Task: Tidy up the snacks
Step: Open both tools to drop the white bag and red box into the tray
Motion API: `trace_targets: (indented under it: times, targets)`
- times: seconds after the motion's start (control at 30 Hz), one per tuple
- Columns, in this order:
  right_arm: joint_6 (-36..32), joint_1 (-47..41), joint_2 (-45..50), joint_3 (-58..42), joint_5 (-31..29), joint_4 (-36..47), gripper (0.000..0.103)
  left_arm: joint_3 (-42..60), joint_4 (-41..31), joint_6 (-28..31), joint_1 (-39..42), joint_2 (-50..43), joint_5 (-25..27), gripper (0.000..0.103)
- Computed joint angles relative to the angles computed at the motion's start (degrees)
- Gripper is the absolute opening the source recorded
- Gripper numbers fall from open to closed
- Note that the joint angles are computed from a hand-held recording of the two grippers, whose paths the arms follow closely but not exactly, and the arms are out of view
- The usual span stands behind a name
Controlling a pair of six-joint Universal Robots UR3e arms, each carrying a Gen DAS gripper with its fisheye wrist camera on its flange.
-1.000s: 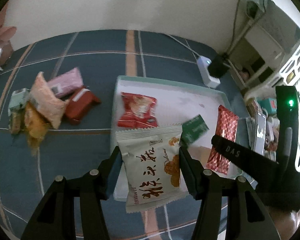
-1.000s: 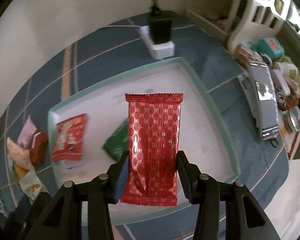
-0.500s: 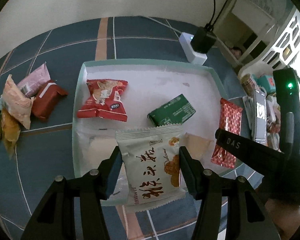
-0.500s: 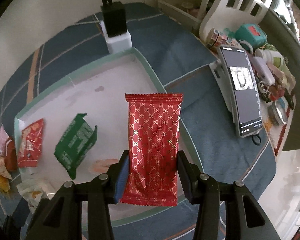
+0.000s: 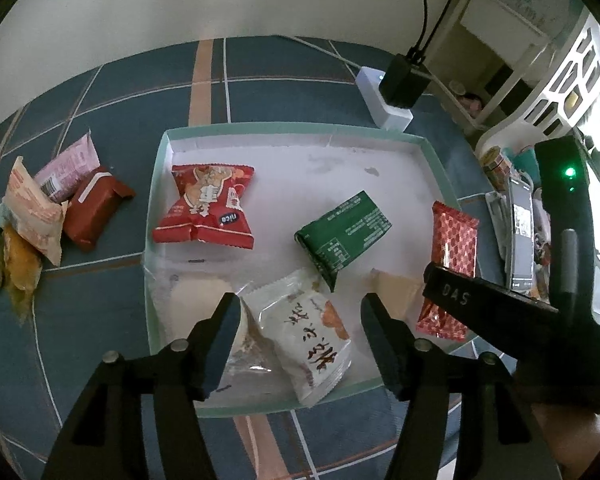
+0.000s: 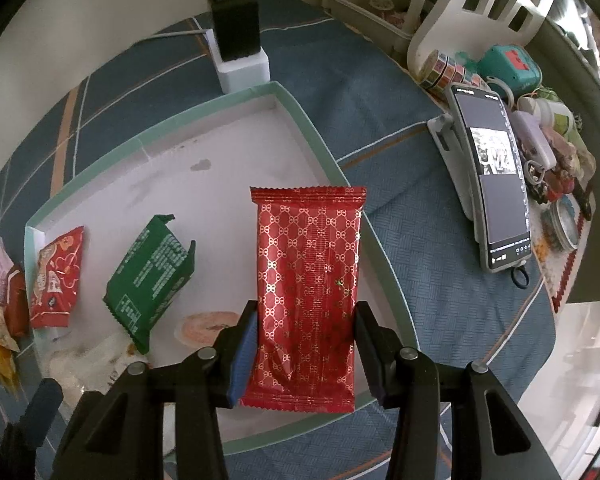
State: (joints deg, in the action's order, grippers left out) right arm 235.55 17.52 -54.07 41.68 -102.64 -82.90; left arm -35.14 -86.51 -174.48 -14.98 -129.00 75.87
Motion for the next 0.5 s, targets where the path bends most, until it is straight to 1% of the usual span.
trace_targets:
  times: [0.2, 0.23, 0.27, 0.3, 0.33, 0.43, 0.5]
  targets:
    - [0.2, 0.2, 0.3, -0.9, -0.2, 0.3, 0.050, 0.9, -0.6, -0.4, 0.6, -0.1, -0.1, 0.065]
    - [0.3, 0.4, 0.7, -1.8, -0.7, 1.2, 0.051, 1.0, -0.7, -0.5, 0.7, -0.1, 0.0, 0.067]
    - [0.4, 0.4, 0.9, -2.2, -0.9, 1.6, 0.058, 1.1, -0.8, -0.7, 0.9, -0.1, 0.2, 0.071]
    - [0.6, 0.4, 0.7, -2.2, -1.0, 1.7, 0.065, 1.1, -0.7, -0.8, 1.0, 0.0, 0.3, 0.073]
    - [0.6, 0.3, 0.5, -1.8, -0.9, 1.3, 0.077, 1.1, -0.7, -1.0, 1.2, 0.0, 0.4, 0.074]
    - [0.5, 0.3, 0.4, -1.7, -1.3, 1.4, 0.078, 1.5, -0.8, -1.7, 1.5, -0.2, 1.1, 0.075]
    - [0.4, 0.2, 0.3, -1.3, -1.2, 1.2, 0.079, 1.8, -1.0, -2.2, 1.7, -0.5, 1.7, 0.079]
